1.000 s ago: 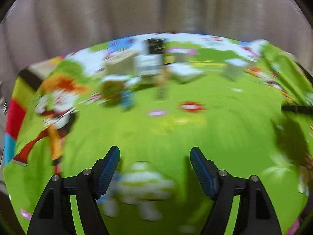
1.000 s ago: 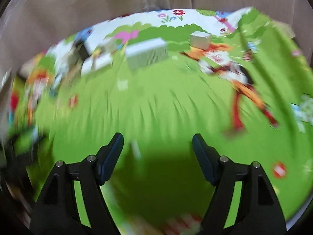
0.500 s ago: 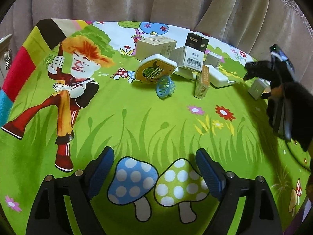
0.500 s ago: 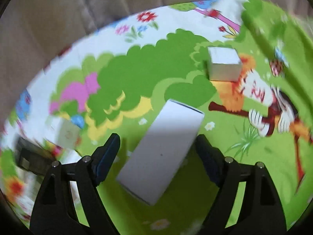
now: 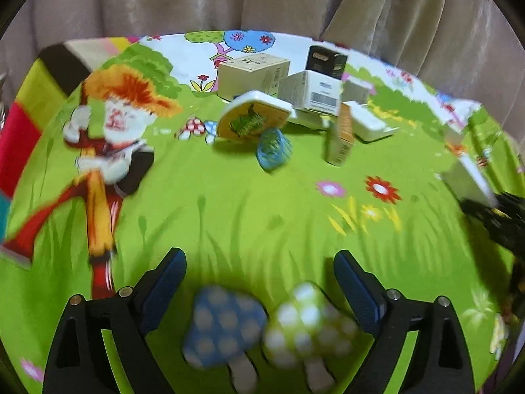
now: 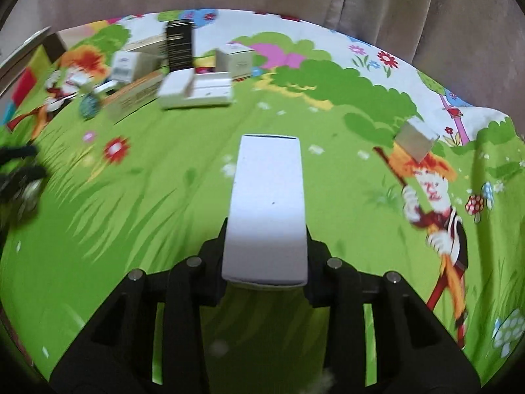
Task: Organize rigid objects
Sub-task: 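Grasp the white plastic handled holder with the left tool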
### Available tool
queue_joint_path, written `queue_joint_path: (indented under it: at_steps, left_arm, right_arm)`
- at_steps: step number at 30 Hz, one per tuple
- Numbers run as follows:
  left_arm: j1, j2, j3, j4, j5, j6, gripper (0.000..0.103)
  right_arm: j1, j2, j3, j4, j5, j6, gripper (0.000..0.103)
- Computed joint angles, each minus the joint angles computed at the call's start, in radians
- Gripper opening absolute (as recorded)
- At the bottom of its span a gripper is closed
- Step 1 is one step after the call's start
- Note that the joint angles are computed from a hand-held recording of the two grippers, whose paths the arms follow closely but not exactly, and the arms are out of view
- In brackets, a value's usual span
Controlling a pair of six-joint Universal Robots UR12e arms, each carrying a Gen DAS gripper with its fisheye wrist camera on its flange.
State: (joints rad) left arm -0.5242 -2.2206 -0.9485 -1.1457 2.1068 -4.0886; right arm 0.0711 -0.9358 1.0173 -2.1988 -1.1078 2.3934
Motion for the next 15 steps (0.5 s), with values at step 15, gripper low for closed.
queue_joint_path:
  at_steps: [15]
  left_arm:
    - [0.099,-0.065,0.102,0.063,-0.125,0.347,0.069]
  right_arm:
    - [-0.004,-0.002,0.020,-0.032,0.035,0.094,0.041]
